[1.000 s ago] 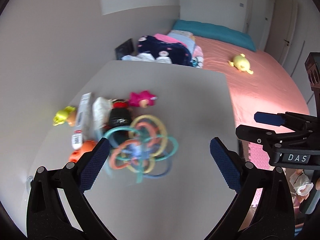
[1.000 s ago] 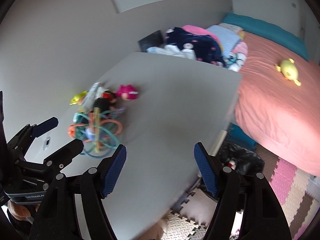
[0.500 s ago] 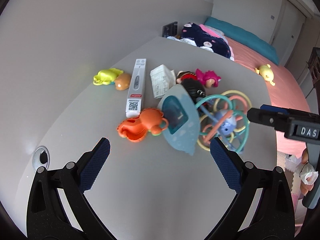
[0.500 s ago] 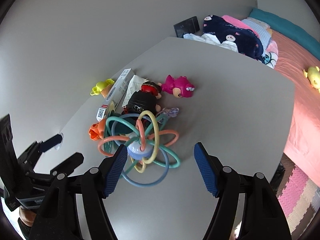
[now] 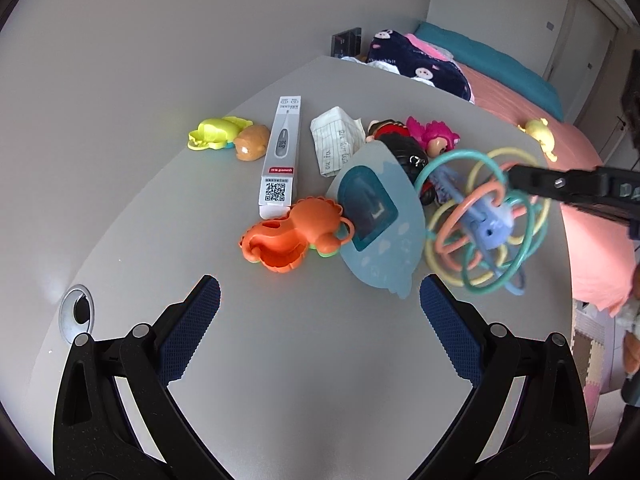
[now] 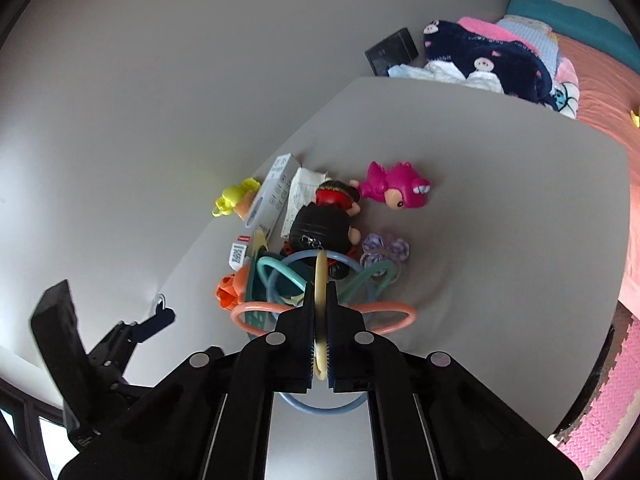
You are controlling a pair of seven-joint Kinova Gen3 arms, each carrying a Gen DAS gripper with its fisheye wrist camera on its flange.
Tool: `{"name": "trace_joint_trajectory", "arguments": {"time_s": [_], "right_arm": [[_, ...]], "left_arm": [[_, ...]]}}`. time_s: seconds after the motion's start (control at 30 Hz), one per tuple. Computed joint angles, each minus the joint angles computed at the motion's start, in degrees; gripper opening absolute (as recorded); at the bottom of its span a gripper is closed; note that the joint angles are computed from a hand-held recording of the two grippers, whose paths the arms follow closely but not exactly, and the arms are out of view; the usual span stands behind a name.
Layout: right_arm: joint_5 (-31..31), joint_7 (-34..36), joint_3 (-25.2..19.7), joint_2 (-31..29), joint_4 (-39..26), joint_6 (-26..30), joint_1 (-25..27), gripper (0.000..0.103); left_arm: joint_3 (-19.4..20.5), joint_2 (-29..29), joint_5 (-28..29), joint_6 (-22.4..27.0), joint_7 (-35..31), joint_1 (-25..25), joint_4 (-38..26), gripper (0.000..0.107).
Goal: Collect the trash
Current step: 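Grasp the rainbow ring rattle with the right gripper, then grasp the orange toy with the left gripper while the right carries the rattle to the bin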
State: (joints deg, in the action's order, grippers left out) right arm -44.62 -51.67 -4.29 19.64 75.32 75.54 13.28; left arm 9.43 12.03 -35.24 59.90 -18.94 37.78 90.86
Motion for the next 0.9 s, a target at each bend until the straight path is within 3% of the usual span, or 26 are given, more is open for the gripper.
{"name": "trace_joint_trajectory", "arguments": {"time_s": [0.2,0.4,0.67,0.8,0.83,0.9], "right_arm": [[-0.86,0.51,0.82,-1.45,-1.72,1.67,1.91,0.005],[-1.87,1.23,1.0,-1.39,-2.46,3.36,2.74,0.005],[-2.09,1.39,1.06,-1.16,-2.77,4.03,2.83,0.006],[-2.05,1.72,1.2,-1.31,-2.76,4.09,3.09,0.005],[-2.06,1.75,1.24,-1.31,-2.79,4.17,3.17,0.006],[-2.11,1.83,1.31,-1.32,-2.83,4.32,3.36,0.006]], "left_arm": [[-0.64,-0.38,-2.05,-1.86,1.09,-0.41,2.43,0.097],[-0.93,1.46,-6.29,0.19,-1.77,-0.38,2.93,0.097],[-2.38,4.79,-2.26,-3.53,-11.27,-3.86,1.43,0.097],[-3.88,5.55,-0.42,-5.87,-12.21,-4.5,1.09,0.096],[-4.22,5.58,0.1,-6.59,-12.1,-4.71,1.1,0.094],[-4.27,4.5,2.0,-9.88,-12.1,-6.07,2.21,0.069]]}}
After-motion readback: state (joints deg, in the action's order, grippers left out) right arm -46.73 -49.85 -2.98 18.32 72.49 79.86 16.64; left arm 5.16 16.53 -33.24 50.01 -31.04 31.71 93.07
